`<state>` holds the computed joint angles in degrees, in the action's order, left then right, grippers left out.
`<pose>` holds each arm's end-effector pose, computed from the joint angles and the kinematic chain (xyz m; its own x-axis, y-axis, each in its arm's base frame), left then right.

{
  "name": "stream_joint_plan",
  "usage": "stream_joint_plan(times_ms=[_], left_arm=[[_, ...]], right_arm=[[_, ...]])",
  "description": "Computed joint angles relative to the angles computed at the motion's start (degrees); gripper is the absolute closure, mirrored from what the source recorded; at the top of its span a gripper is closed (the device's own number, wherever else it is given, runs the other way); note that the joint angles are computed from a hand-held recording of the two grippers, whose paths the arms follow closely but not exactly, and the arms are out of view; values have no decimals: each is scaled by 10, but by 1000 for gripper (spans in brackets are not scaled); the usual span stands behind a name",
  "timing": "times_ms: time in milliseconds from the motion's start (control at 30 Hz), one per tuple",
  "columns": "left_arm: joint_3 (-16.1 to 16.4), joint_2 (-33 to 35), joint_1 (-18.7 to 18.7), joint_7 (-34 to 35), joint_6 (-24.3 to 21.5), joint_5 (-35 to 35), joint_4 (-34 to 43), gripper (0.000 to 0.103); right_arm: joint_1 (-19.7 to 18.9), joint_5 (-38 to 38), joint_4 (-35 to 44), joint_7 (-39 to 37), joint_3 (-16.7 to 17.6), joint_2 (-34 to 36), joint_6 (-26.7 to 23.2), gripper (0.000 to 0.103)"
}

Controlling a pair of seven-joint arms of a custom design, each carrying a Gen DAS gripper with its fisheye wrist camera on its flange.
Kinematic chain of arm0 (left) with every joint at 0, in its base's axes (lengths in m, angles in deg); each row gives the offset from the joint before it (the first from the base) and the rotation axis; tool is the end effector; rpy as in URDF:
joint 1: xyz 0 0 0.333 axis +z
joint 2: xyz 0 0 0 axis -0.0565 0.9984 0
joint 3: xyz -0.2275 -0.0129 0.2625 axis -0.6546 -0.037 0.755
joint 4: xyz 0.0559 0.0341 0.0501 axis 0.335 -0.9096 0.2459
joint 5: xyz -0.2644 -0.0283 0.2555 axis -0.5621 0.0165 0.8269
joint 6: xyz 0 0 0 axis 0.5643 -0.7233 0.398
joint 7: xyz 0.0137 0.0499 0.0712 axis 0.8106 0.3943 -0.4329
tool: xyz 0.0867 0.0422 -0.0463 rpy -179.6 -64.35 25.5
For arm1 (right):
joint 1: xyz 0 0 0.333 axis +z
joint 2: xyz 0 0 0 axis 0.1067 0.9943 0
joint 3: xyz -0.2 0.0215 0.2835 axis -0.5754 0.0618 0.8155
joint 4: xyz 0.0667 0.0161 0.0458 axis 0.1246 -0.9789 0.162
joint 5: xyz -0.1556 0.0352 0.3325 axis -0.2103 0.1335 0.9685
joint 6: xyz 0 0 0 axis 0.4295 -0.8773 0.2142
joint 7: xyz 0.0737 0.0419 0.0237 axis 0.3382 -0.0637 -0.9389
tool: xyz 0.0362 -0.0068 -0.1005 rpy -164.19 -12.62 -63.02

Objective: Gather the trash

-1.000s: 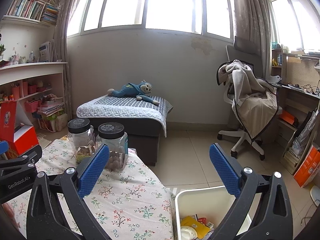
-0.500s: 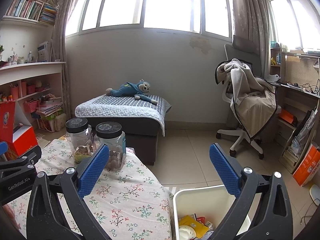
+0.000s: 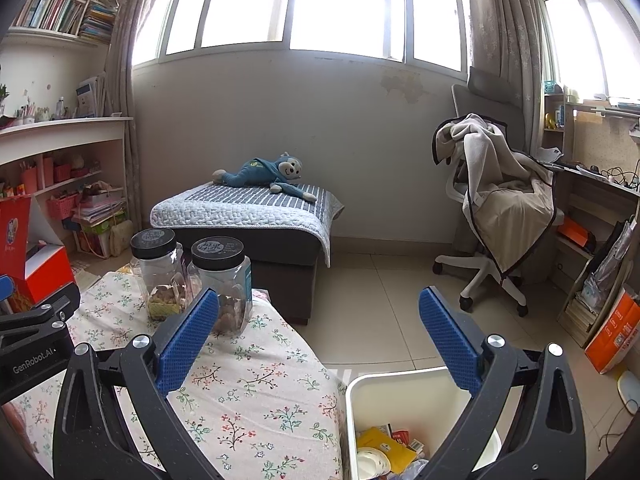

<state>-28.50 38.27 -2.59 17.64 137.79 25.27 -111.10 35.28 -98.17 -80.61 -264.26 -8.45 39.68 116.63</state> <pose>0.5450 -0.1107 0.6004 -0.0229 -0.9996 -0.0159 -0.4995 0.0252 -0.8659 0.5032 0.3298 0.5919 -0.3355 -0.9395 0.0687 -0.3330 0.0500 -0.9416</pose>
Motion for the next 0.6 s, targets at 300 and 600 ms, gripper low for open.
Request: stream_joint_plan(times_ms=[300, 600], left_arm=[[1, 2, 1, 18, 26, -4, -8, 10], [6, 1, -16, 110, 15, -112, -13, 10]], right_arm=[[-2, 10, 2, -4, -2, 2, 7, 7], [-3, 8, 0, -1, -2, 1, 8, 7]])
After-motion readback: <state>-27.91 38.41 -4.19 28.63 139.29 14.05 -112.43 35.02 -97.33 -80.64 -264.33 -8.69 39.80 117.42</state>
